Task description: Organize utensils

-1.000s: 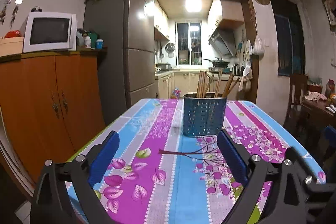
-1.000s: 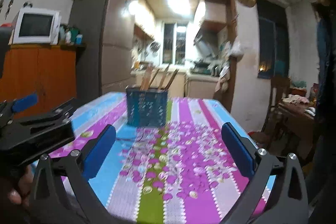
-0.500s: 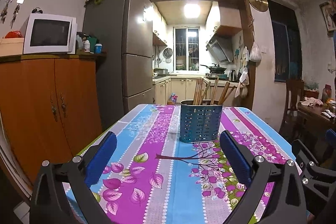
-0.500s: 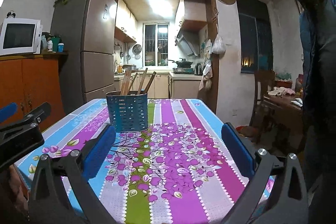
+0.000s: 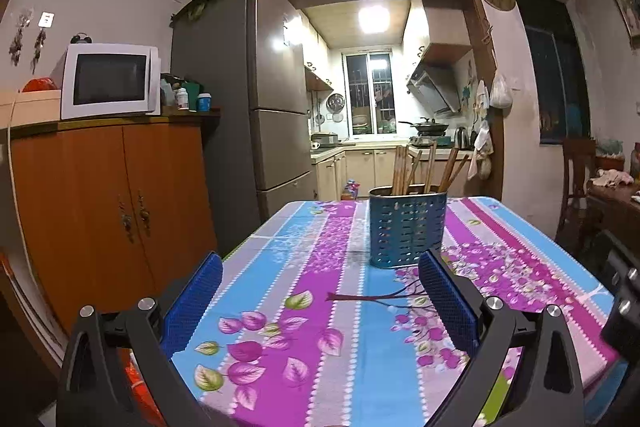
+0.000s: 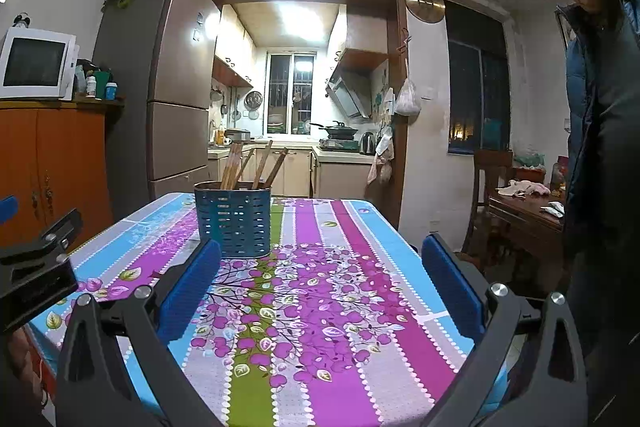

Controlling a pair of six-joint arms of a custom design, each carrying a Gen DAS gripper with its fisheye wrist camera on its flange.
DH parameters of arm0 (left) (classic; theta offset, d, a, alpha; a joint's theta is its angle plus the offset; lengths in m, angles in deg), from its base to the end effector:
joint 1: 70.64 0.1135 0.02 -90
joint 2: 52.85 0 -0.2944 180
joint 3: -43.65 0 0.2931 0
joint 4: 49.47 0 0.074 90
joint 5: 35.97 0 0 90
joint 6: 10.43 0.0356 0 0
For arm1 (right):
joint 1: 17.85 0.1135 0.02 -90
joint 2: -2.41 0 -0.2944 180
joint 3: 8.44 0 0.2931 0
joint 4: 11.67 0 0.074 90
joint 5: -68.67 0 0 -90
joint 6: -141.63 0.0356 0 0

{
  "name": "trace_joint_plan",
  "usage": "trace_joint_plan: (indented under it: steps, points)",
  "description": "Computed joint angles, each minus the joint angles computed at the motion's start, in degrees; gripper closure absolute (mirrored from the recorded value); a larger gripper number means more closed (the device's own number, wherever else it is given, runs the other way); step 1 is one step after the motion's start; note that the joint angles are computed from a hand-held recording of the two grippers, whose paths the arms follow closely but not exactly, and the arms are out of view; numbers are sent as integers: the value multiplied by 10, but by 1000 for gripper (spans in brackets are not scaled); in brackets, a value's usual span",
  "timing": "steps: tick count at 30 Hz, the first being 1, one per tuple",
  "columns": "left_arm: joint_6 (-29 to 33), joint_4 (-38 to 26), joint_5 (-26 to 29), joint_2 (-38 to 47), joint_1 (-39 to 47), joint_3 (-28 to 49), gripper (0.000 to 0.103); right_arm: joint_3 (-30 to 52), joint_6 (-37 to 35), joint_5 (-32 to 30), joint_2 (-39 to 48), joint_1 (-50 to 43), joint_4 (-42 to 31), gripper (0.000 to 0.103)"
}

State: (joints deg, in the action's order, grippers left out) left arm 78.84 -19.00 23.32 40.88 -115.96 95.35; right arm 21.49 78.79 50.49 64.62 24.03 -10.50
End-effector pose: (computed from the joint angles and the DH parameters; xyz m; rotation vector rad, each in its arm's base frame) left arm 0.2656 -0.2427 0.1901 0.2929 1.7205 -0.1133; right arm 0.1740 0.1106 0.1734 0.4502 1.6951 -0.4493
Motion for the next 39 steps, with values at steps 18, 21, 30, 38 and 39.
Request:
trace_joint_plan:
  steps: [18,21,30,38,39]
  points:
    - [6,-19,22,3,15,0,5,31,44,-38,-10,-22,-98,6]
    - [4,-25,28,2,16,0,5,30,37,-37,-10,-22,-91,6]
    - [-33,-76,80,-6,38,13,5,27,43,-39,-12,-23,-101,6]
    - [-28,-68,79,-6,34,10,5,27,39,-44,-10,-23,-98,6]
    - [-28,-68,79,-5,34,10,5,27,40,-44,-9,-23,-99,6]
